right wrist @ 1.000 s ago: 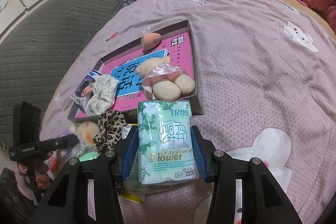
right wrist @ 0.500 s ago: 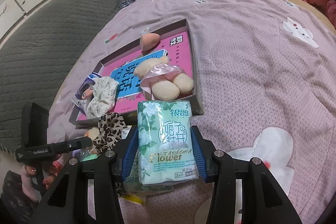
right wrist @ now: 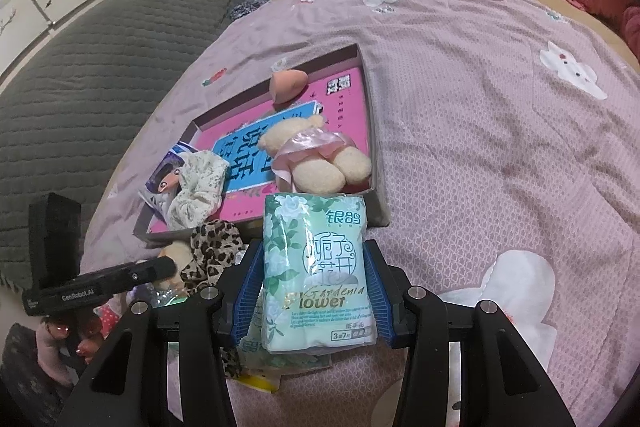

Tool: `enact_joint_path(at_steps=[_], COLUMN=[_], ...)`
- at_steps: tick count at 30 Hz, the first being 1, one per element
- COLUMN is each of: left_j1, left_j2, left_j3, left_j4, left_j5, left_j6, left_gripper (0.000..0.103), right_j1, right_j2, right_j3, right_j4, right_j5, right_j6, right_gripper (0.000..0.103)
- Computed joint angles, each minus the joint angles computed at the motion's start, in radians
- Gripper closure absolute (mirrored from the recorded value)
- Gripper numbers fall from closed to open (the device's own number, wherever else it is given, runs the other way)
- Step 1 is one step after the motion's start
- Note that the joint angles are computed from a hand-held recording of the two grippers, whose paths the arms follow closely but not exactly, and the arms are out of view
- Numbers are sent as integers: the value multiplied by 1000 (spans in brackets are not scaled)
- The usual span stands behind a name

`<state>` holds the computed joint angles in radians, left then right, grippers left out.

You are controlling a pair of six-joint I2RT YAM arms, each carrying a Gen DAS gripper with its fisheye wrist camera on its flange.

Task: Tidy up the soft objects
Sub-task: 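Lift the teddy with the left gripper while the right carries the tissue pack over the tray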

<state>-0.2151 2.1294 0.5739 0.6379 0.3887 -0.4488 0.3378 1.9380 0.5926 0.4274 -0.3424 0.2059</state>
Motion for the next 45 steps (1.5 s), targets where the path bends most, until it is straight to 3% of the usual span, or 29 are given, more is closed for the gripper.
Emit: enact_joint_path(at_steps=[14, 20, 24, 32, 45], left_j1=[34, 51, 28, 37, 15], left_j2=[-173, -176, -200, -215, -229], left_j3=[-189, -190, -205, -228, -202], left_j4=[212, 222, 238, 300, 304], left_j5=[-48, -53, -131, -162, -240], left_j6=[10, -1, 7, -16, -21], left_gripper=[68, 68, 68, 68, 68], right_j1=[17, 51, 74, 100, 180], right_j2=[-68, -95, -107, -132, -120], right_j3=[-55, -68, -72, -86, -51], right_j4=[76, 100, 108, 166, 208], right_j5=[-5, 11, 23, 23, 92], right_j6=[-7, -25, -42, -32, -62], right_gripper=[53, 53, 53, 53, 53])
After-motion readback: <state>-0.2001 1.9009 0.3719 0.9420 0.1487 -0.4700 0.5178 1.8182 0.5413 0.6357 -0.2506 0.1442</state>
